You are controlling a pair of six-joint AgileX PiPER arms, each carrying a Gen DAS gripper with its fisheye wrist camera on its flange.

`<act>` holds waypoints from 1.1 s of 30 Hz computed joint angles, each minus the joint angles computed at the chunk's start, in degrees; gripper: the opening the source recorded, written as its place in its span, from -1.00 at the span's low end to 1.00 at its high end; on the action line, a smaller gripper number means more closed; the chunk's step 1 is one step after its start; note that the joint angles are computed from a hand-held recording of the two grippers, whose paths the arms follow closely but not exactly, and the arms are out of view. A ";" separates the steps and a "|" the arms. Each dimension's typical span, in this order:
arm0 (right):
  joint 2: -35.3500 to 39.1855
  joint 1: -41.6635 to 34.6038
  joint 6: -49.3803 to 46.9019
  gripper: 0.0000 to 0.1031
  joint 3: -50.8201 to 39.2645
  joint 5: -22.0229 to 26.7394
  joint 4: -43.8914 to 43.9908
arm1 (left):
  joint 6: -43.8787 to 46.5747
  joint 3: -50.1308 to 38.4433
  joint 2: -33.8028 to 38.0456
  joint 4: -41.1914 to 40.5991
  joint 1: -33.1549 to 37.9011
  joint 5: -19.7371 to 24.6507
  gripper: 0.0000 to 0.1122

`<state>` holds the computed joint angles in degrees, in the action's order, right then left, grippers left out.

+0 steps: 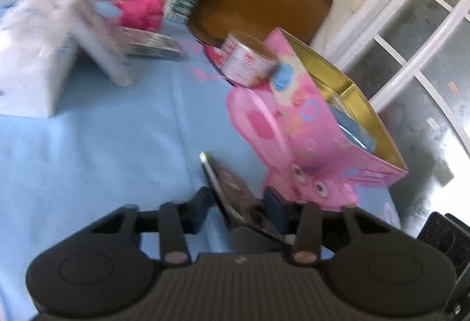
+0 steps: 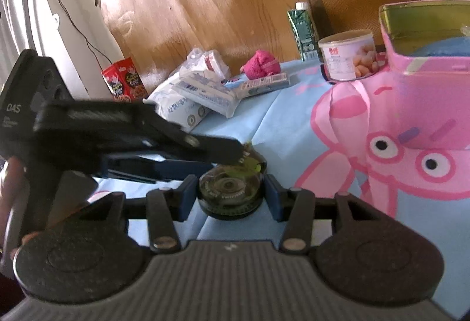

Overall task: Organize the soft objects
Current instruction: 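Carry the tape roller over the pink tin and release it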

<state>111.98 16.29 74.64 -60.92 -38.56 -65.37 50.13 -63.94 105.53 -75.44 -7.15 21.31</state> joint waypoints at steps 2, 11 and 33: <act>-1.00 -0.55 -3.16 0.01 1.22 0.21 2.43 | -3.37 -2.51 0.19 3.02 -1.55 -0.62 -0.33; -5.41 -6.05 -22.34 0.01 3.51 -0.48 19.28 | -28.81 -27.11 8.19 31.20 -11.66 -2.01 -0.33; 5.11 -13.66 -42.58 0.32 -12.41 19.09 47.12 | -42.41 -45.27 20.78 45.31 -16.80 -2.27 0.05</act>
